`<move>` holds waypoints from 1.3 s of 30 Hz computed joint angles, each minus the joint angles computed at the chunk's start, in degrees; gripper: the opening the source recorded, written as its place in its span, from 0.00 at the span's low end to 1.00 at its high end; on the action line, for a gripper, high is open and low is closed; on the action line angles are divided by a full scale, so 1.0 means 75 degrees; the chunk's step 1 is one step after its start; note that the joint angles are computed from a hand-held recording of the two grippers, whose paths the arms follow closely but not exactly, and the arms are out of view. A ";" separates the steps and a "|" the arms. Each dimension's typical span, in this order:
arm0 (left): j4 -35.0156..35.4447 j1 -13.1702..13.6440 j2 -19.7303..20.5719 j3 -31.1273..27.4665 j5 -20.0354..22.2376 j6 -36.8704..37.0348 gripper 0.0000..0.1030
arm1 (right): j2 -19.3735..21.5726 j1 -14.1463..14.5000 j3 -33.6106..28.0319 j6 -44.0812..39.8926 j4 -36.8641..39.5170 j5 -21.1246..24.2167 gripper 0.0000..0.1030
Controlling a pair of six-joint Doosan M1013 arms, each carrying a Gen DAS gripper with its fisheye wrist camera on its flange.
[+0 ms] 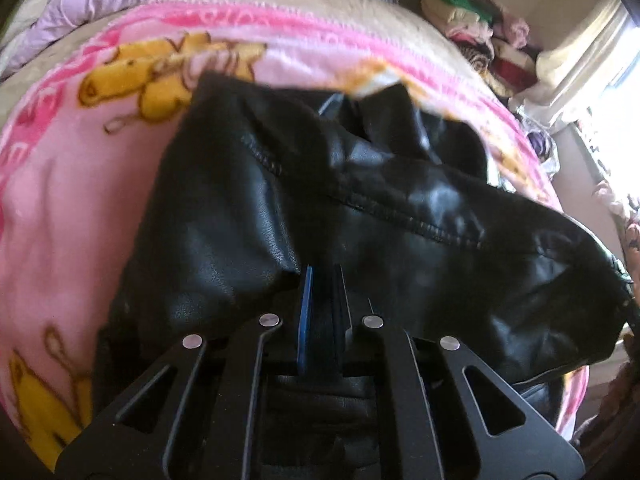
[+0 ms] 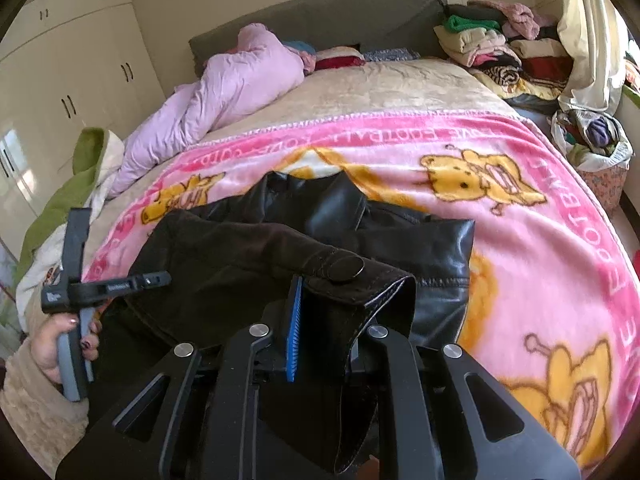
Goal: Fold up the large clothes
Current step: 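Press the folded sleeve flat with the left gripper while the right gripper smooths the jacket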
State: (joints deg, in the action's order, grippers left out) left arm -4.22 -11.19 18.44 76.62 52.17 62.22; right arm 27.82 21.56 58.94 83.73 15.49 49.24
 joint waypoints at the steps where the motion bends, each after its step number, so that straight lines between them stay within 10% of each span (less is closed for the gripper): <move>1: -0.0120 0.0032 0.0007 0.0056 -0.0051 0.0026 0.03 | 0.0045 0.0005 -0.0047 0.0117 -0.0119 0.0116 0.15; 8: -0.0444 0.0136 -0.0063 0.0255 -0.0302 0.0224 0.02 | -0.0046 -0.0101 0.0092 0.1925 -0.1132 0.0355 0.49; 14: 0.0103 -0.0015 -0.0083 0.0259 -0.0289 0.0072 0.02 | -0.0358 -0.0065 0.0481 0.1921 -0.0743 -0.1014 0.35; 29: -0.0138 0.0035 -0.0078 0.0276 -0.0360 0.0335 0.02 | 0.1399 0.0394 -0.1375 0.1757 -0.1828 0.1481 0.21; 36: -0.0052 0.0015 -0.0095 0.0315 -0.0444 0.0251 0.02 | 0.1138 0.0317 -0.0945 0.1587 -0.1426 0.0929 0.24; 39: -0.0118 0.0018 -0.0211 0.0441 -0.0596 0.0294 0.02 | 0.0607 0.0048 -0.0220 0.1271 -0.0055 0.0042 0.46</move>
